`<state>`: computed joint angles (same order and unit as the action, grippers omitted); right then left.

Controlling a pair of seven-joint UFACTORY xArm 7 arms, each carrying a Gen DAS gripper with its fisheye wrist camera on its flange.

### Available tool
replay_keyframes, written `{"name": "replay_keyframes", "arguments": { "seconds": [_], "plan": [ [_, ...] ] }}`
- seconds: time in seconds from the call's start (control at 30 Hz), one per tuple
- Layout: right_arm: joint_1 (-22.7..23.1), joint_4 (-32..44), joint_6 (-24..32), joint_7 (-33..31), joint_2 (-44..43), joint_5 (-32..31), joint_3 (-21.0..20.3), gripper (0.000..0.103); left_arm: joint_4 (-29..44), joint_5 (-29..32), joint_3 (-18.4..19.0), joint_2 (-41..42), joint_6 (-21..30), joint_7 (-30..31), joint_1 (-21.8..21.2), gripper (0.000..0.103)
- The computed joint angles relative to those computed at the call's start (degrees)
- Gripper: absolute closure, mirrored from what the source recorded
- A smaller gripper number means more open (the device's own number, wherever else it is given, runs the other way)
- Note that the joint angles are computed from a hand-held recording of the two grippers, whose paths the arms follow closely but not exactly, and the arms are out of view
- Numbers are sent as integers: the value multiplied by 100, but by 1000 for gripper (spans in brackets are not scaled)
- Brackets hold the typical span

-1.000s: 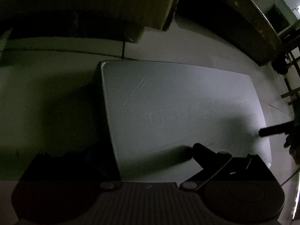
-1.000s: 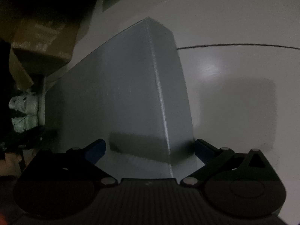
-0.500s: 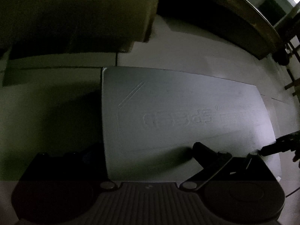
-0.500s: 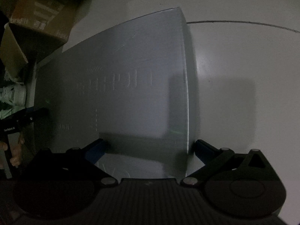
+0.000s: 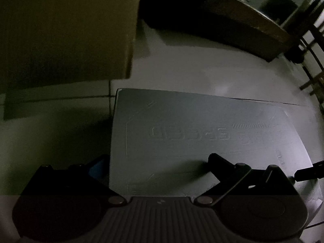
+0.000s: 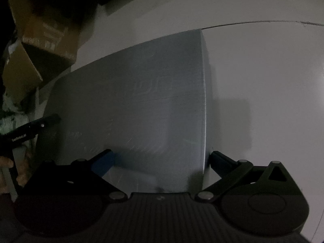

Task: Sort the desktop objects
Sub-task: 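Lift the grey lid with both grippers and carry it over the box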

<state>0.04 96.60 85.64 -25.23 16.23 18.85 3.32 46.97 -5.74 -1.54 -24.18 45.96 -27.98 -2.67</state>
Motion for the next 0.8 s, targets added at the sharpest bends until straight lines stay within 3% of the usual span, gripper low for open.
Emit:
{"name": "replay_keyframes", "arguments": {
  "seconds": [0.2, 0.47, 0.8],
  "plan": [
    [-36, -759, -206, 340, -742, 105, -114, 0, 295, -104, 17, -12, 267, 275, -135, 1],
    [-343, -1041, 174, 641, -1533, 134, -446, 0, 705, -335, -32, -46, 495, 805, -419, 1],
    [-496, -2472, 127, 1259, -3197, 347, -836, 0, 1574, -298, -210, -60, 1525, 1319, -650, 1]
  ]
}}
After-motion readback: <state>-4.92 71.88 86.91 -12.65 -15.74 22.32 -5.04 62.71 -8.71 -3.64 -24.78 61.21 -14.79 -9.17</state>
